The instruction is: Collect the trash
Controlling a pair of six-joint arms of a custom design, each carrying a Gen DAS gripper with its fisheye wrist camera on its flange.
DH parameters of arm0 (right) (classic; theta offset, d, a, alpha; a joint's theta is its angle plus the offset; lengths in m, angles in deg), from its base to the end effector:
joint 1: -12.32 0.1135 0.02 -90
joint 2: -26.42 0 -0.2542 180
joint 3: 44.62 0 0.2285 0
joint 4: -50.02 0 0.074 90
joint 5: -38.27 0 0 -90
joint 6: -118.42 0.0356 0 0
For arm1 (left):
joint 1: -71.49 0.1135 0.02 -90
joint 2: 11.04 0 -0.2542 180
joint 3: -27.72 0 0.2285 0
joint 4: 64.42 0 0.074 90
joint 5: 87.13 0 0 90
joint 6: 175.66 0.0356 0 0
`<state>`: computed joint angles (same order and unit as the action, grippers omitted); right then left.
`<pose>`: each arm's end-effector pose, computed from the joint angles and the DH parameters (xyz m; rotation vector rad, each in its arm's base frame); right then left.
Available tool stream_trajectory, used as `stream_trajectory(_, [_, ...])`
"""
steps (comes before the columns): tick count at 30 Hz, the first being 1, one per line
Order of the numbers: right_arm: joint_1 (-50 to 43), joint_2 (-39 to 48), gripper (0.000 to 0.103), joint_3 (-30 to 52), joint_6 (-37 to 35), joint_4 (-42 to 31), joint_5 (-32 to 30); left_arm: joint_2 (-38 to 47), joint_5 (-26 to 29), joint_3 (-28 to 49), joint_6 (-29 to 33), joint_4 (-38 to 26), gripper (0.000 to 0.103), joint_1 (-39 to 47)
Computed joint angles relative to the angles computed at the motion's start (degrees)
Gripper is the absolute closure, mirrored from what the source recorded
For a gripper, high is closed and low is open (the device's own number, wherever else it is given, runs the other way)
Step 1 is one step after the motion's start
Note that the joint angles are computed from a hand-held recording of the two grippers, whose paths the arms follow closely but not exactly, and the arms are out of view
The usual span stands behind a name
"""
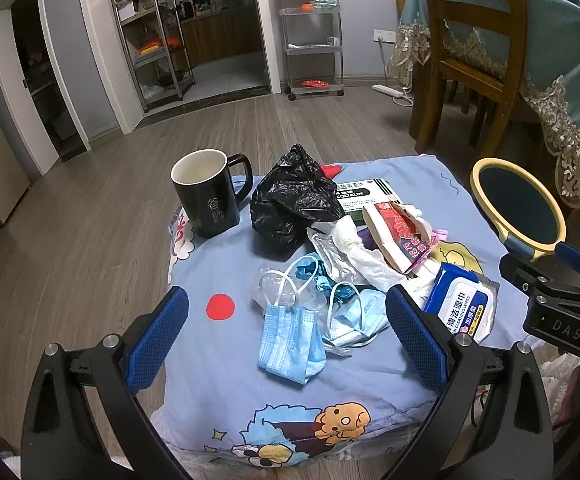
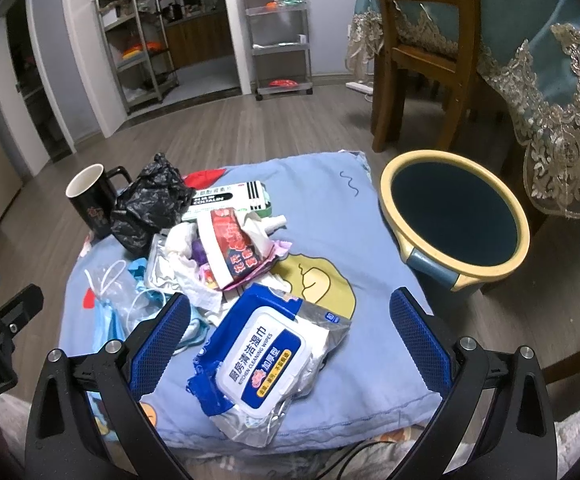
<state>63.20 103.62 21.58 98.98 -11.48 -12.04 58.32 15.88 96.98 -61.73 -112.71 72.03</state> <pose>0.1555 0.1552 0.2211 0.5401 2.3356 -0.1012 0.2311 -0.0058 0.2697 0.5849 2.3155 -0.0738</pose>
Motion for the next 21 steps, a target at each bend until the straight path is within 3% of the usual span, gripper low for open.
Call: stream_trajectory(21, [-0.2,-0.3,0.004,-0.6,0.2,0.4,-0.3,0.2,0.0,-0.3,0.0,0.4,0.006,0.1])
